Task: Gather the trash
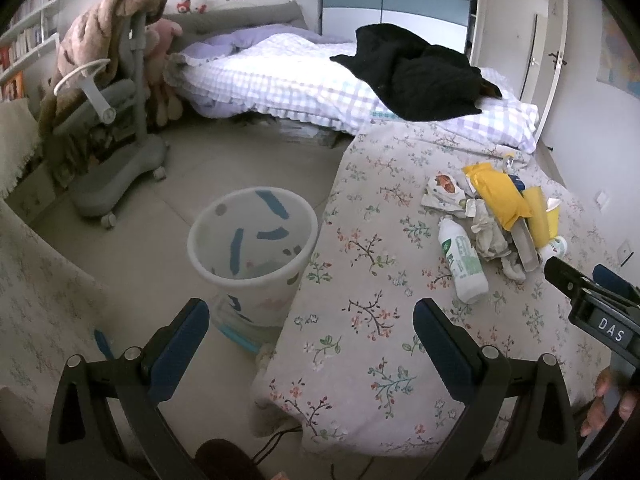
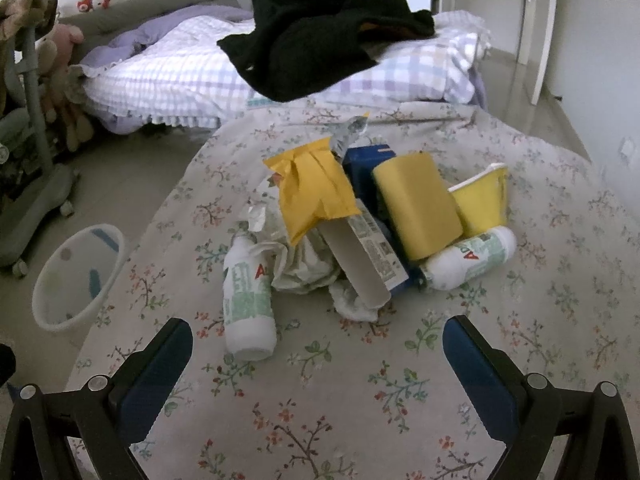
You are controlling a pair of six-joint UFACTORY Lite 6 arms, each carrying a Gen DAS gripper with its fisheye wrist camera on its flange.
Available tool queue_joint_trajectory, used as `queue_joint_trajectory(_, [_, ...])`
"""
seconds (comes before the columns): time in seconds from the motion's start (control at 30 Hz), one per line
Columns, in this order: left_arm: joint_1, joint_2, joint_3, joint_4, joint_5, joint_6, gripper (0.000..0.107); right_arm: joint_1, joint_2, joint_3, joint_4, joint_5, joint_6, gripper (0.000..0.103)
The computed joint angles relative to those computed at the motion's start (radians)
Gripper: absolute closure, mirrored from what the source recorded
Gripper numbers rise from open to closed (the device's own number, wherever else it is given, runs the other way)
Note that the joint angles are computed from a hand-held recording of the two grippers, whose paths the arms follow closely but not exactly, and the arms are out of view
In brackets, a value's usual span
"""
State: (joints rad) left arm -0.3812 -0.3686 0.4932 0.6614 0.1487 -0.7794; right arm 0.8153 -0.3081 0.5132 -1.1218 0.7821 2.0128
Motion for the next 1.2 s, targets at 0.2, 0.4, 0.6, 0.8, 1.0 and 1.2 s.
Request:
queue_joint_trajectory(0.2, [-0.009,-0.001,-0.002,0.053,0.002,-0.051,0.004,0.002,-0.001,0.001,0.005,-0.002,-0.004,0.0])
queue_joint_trajectory(0.4, [-0.014,0.001,-0.005,0.083,0.001,-0.085,0.004,0.019,0.005,0.007,0.006,-0.003,0.007,0.0])
queue_joint_trajectory(0.6, [-0.018,0.005,-0.008,0.108,-0.002,-0.114,0.004,0.021,0.014,0.011,0.006,-0.003,0.013,0.0])
queue_joint_trajectory(0.8, [-0.027,0.014,-0.006,0.195,-0.001,-0.206,0.004,0.023,0.011,0.012,0.008,-0.002,0.013,0.0])
queue_joint_trajectory(1.0, [-0.029,0.011,-0.009,0.268,0.0,-0.28,0.004,0.021,0.019,0.019,0.012,-0.003,0.008,0.0])
queue_joint_trajectory(1.2, [-0.023,0.003,-0.014,0.311,0.002,-0.32,0.004,0.02,0.017,0.019,0.009,-0.006,0.005,0.0])
